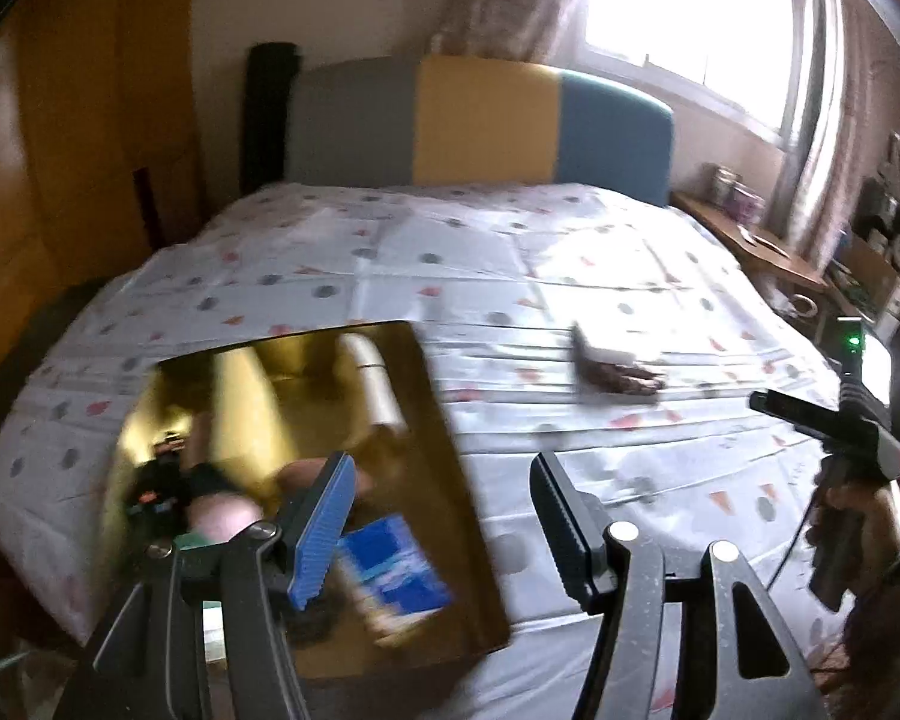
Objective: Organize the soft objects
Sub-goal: 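Move both tools back and grasp the white sponge with the left tool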
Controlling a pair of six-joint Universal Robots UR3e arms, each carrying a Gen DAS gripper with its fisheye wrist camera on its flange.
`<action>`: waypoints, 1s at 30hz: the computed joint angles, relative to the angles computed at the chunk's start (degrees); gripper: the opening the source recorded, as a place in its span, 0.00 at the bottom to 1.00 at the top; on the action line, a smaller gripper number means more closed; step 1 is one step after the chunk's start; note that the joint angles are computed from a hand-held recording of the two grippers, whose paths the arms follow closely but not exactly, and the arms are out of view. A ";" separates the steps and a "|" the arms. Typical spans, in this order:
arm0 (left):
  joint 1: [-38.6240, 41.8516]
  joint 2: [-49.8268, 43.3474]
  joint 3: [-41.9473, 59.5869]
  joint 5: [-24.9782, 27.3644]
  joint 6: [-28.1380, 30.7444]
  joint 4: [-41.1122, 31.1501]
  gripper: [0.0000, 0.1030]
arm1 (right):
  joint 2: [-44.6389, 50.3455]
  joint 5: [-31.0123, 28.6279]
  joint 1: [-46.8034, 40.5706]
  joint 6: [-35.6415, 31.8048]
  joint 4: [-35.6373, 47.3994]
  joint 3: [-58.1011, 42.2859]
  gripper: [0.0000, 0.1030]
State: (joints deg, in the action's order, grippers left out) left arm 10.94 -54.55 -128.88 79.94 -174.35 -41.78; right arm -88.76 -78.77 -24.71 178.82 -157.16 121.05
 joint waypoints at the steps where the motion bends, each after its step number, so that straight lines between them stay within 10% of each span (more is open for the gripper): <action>1: -2.59 -3.67 1.48 0.64 -1.24 1.65 0.60 | -0.05 0.49 -0.16 0.25 0.25 -0.17 0.83; 14: -19.82 -50.42 35.32 5.71 -11.17 3.73 0.75 | -0.90 4.46 -1.49 0.54 3.59 -0.62 0.85; 30: -25.40 -94.03 100.76 11.02 -7.19 -22.28 0.94 | -0.05 9.90 -3.18 0.66 8.31 -2.37 0.87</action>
State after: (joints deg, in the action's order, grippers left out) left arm -14.46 -148.58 -28.12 90.95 -181.54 -64.06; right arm -88.81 -68.86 -27.89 179.48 -148.85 118.68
